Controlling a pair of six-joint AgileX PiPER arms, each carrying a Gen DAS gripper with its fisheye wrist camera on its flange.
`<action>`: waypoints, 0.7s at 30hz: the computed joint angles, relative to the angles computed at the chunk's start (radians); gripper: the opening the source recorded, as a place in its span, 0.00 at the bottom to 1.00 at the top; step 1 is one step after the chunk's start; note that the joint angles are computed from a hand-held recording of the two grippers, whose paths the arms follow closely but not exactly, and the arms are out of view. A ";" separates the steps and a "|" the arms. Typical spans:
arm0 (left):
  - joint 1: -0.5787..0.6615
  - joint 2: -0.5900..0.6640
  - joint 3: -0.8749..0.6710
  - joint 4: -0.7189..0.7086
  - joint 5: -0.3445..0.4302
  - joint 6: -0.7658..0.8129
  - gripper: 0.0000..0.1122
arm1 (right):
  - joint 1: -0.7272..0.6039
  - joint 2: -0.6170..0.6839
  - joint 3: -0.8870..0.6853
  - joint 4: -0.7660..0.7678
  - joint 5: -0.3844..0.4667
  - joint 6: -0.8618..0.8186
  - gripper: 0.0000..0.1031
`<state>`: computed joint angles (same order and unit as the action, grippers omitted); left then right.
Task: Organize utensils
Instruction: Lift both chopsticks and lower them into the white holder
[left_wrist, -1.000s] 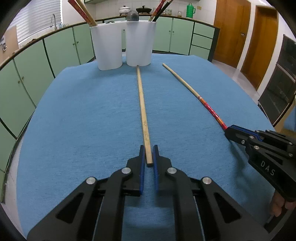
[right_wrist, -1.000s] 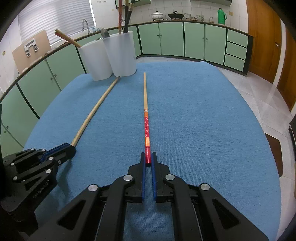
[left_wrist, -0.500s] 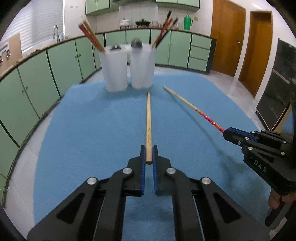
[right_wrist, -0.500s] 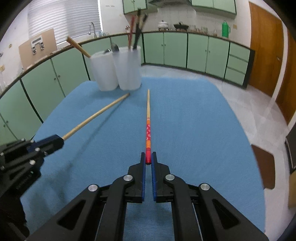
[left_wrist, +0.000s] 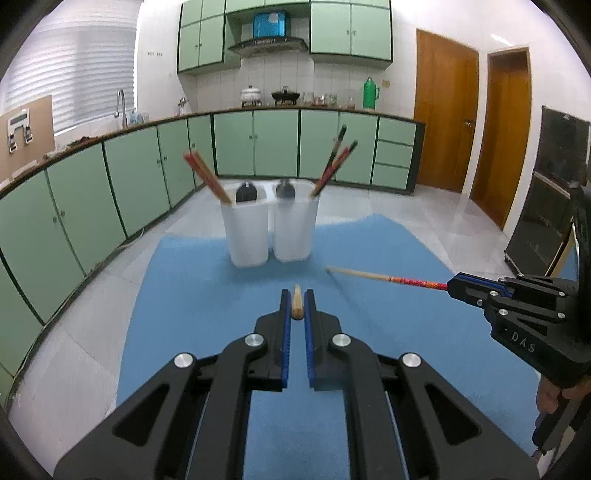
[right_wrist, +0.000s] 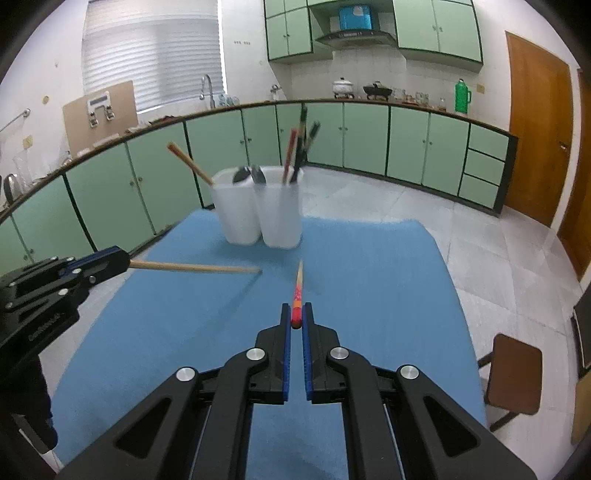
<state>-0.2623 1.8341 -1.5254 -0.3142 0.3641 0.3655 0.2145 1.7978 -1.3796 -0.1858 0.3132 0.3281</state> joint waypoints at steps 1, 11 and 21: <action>0.002 -0.002 -0.009 -0.009 0.006 0.011 0.05 | -0.007 -0.001 -0.020 0.060 0.012 -0.057 0.06; 0.007 -0.001 -0.113 -0.055 0.037 0.098 0.05 | -0.069 0.058 -0.281 0.388 0.194 -0.402 0.06; 0.025 0.034 -0.228 -0.102 0.088 0.156 0.05 | -0.070 0.193 -0.648 0.449 0.459 -0.506 0.05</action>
